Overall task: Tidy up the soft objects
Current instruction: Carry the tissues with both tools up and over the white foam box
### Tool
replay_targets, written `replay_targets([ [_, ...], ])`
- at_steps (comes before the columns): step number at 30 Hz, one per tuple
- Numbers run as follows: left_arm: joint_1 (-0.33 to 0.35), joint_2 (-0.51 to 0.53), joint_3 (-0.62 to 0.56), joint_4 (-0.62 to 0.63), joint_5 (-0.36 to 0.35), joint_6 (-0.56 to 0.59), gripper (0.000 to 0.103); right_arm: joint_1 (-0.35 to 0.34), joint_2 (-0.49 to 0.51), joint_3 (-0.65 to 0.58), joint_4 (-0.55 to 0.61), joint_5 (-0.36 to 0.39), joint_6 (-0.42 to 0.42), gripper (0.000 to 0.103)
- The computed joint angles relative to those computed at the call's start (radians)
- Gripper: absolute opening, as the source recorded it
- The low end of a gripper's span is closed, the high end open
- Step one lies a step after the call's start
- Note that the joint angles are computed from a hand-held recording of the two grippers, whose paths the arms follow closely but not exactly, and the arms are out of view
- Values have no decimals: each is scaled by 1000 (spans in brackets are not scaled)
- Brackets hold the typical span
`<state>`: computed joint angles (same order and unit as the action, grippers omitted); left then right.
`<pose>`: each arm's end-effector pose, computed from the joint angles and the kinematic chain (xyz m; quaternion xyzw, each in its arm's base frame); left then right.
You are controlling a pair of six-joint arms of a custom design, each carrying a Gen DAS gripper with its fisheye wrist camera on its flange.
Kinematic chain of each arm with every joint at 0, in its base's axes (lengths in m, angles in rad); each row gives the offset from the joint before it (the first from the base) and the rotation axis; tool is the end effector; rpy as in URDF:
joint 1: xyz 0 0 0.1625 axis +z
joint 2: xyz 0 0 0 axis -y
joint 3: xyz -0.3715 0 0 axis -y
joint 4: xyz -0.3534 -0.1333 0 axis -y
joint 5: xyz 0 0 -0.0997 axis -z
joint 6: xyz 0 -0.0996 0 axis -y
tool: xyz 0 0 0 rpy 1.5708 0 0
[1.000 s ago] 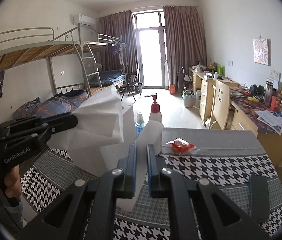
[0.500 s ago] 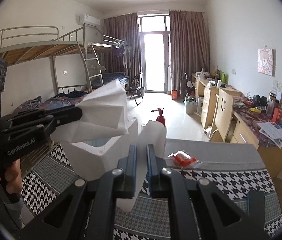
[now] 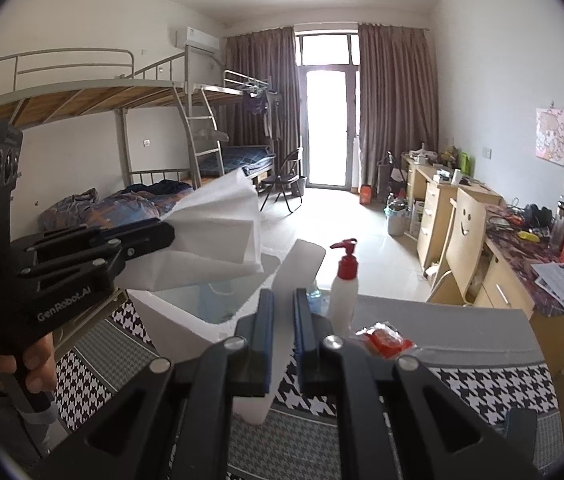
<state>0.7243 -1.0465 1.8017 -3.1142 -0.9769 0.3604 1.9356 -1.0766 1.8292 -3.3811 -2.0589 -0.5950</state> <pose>-0.3032 -0.5207 0.2544 0.4085 0.7907 -0.4214 0.1739 0.2806 -0.4920 0.2917 0.2787 -0.7995 0.4624 0.2635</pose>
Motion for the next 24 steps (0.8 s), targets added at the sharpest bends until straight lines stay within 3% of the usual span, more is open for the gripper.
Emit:
replay_targets([
  [10, 20, 35, -41, -28, 51, 15, 9, -1, 31, -55, 56, 50, -9, 12],
  [24, 65, 94, -122, 26, 90, -16, 9, -5, 98, -145, 121, 56, -2, 12],
])
